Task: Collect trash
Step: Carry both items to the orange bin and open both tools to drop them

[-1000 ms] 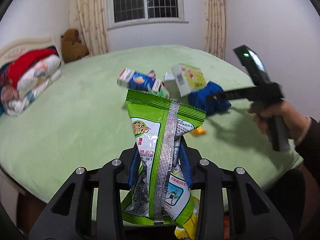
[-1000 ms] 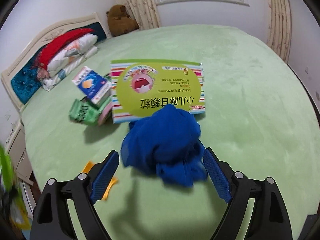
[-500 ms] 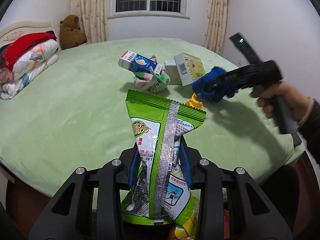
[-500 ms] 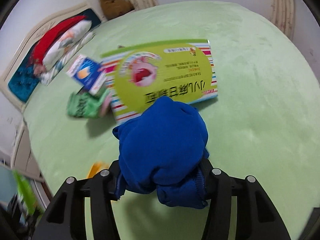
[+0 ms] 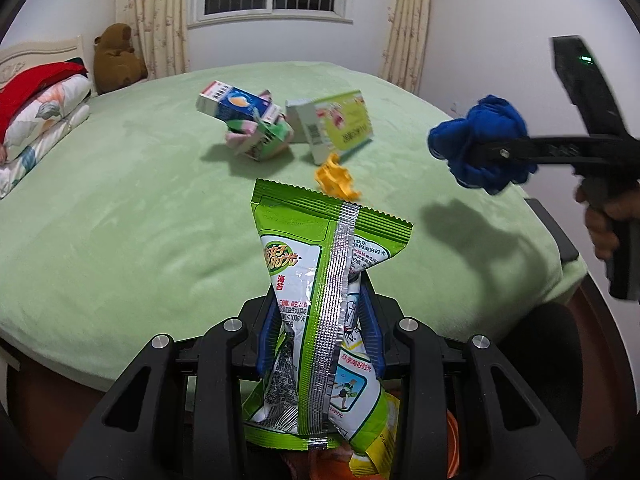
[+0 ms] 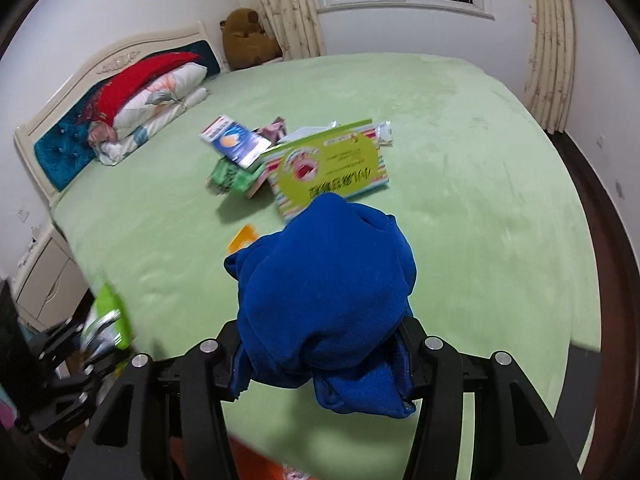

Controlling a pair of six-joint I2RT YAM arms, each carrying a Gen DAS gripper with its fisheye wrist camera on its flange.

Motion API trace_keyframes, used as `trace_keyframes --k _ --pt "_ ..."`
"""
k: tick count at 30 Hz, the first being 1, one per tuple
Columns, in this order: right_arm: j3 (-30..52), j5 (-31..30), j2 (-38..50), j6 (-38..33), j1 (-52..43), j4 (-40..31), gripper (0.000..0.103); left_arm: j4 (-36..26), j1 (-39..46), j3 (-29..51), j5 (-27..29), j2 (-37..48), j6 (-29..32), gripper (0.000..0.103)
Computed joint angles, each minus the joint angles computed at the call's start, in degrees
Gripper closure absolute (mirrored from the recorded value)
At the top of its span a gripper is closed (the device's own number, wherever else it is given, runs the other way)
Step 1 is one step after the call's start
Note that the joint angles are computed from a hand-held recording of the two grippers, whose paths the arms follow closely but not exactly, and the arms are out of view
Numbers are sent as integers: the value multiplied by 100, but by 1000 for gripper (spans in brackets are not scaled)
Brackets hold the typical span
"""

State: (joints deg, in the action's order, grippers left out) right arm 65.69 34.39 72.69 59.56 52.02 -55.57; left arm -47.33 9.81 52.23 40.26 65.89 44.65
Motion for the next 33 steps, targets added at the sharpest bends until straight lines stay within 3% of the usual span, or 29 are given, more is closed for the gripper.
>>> trace_keyframes --k 7,15,26,33 --pt "-234 441 147 1559 1634 -383 49 -352 -29 -399 -195 -387 499 68" --pt "-145 550 912 2658 2718 -905 49 -650 148 -886 -484 -701 1100 68" --pt "-483 -181 1580 2799 3297 -177 48 -638 412 -1886 -1148 -983 2208 68" --pt "-853 -841 1984 2459 3163 709 48 90 389 -2557 -1823 -368 2492 68"
